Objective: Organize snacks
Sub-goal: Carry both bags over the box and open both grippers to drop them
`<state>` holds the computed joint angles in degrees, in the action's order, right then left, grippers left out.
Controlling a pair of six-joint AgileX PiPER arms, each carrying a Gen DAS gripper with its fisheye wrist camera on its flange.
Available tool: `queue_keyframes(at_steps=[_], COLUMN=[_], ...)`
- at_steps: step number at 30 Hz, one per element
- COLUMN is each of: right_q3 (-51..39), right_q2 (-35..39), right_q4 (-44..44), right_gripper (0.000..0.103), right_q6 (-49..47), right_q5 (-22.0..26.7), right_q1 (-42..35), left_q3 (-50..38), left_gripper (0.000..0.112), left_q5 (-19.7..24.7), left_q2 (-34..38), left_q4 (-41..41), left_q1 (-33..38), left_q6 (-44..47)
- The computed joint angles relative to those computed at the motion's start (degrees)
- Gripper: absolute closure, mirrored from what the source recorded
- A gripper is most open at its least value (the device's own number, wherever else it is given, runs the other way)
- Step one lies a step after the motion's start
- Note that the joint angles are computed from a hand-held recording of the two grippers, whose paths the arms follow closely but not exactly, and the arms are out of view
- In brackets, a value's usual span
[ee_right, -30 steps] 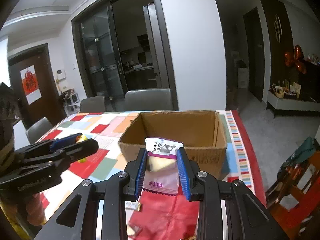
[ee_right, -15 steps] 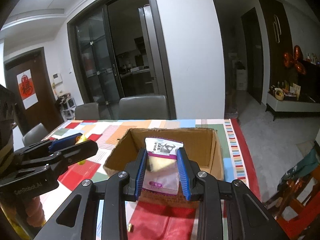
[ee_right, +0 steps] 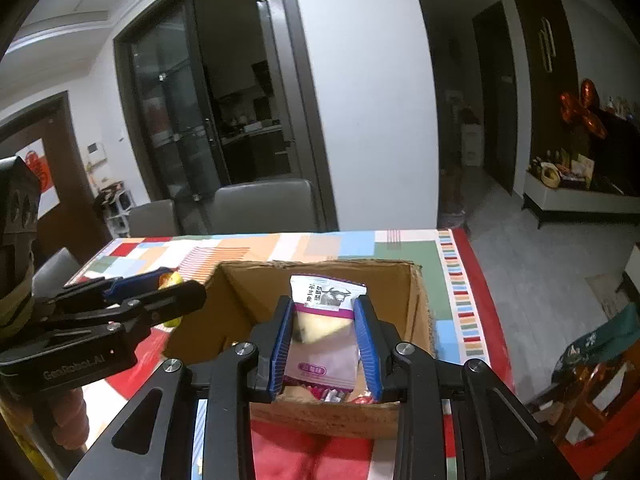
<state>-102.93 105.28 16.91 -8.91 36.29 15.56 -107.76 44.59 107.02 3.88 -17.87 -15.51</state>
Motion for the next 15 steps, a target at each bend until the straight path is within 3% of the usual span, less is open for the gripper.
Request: queue_keyframes(at_steps=[2,3,7,15], right_q3=[-1.13,-1.06,0.73,11.90], right_q2=[0.81,0.85,-0.43,-8.76], right_q4=[-2.03,-3.49,-4.66,-3.19], right_gripper=[0.056,0.056,0.056,0.056], right_q6=[2.23,3.71,4.94,2.77], right_q5=[0.89,0.83,0.61,-4.36], right_q1=[0.19,0.32,0.27,1.13], left_q3=[-0.41,0.55,5.35,18.82], left_gripper=[0.050,0.047,0.047,0.047], left_q5=[0.80,0.33,-1.72,-7.52], left_q2=[0.51,0.00,-3.19,-13.51], left_q4=[2.83,4.32,7.89,18.34], left_q1=[-0.61,-0.92,-1.98,-6.21], left_q6=[-2.49,-3.78,-7.36,-17.29])
